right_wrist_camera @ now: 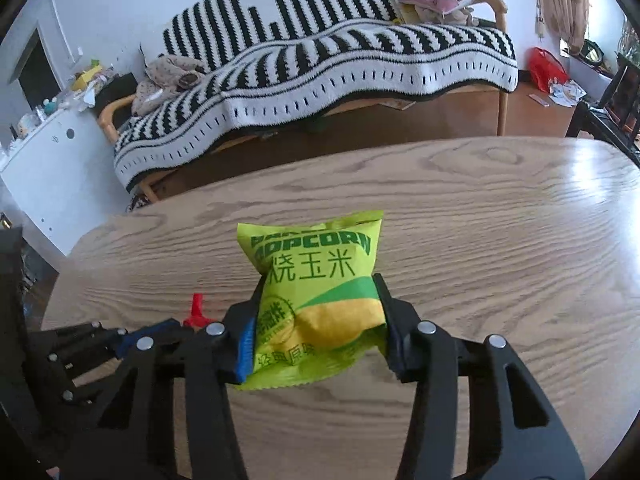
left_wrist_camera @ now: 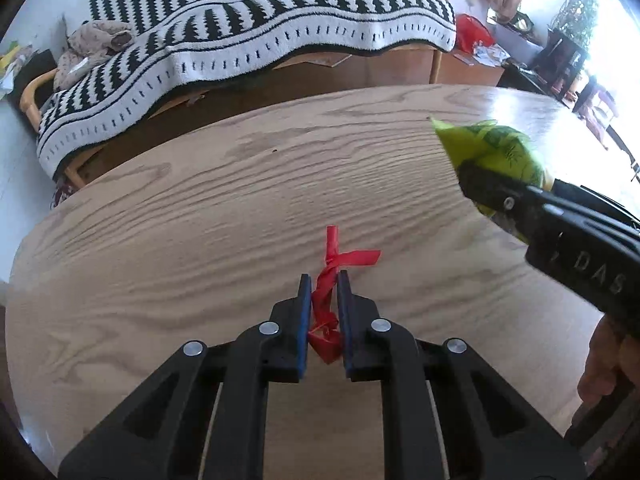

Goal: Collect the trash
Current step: 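Carry the ribbon and popcorn bag over the bin and open both grippers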

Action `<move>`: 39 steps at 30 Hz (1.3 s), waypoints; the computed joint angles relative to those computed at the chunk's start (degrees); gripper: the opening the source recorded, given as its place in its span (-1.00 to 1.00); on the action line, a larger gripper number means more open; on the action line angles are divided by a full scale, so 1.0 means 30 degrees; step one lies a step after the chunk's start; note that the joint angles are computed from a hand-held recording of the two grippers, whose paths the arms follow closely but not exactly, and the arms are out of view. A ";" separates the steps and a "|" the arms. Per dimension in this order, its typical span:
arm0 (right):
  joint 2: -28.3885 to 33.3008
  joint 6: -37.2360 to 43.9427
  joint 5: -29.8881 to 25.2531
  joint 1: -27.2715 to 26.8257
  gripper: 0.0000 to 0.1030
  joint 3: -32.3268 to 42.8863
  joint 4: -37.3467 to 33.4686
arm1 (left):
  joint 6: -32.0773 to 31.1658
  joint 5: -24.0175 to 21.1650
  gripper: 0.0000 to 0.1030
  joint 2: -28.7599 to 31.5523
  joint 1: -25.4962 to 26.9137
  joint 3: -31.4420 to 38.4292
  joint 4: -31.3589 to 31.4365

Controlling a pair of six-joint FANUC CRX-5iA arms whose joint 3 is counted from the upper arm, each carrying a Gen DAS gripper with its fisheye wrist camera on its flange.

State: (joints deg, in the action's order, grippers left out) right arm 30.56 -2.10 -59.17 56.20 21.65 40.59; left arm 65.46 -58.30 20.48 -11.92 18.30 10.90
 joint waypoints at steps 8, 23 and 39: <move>-0.3252 -0.3524 0.0317 0.2019 -0.05 -0.4094 0.2304 | 0.0585 -0.0418 -0.77 -0.2994 -0.0157 -0.2319 0.0550; -0.8417 -0.7459 -1.0435 0.8713 -0.05 -0.7371 0.4152 | -0.0564 -0.1022 -0.77 -0.9034 -0.2893 -0.6231 0.3187; -1.2081 -1.7880 -2.1682 1.8463 -0.05 -1.0053 -0.0525 | 0.1893 -0.0614 -0.77 -1.0348 -0.9512 -0.7838 0.3608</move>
State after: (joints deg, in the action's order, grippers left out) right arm -5.68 -55.74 -124.22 111.59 -8.51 39.01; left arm 71.14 -60.15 -10.56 -40.46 -5.21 21.72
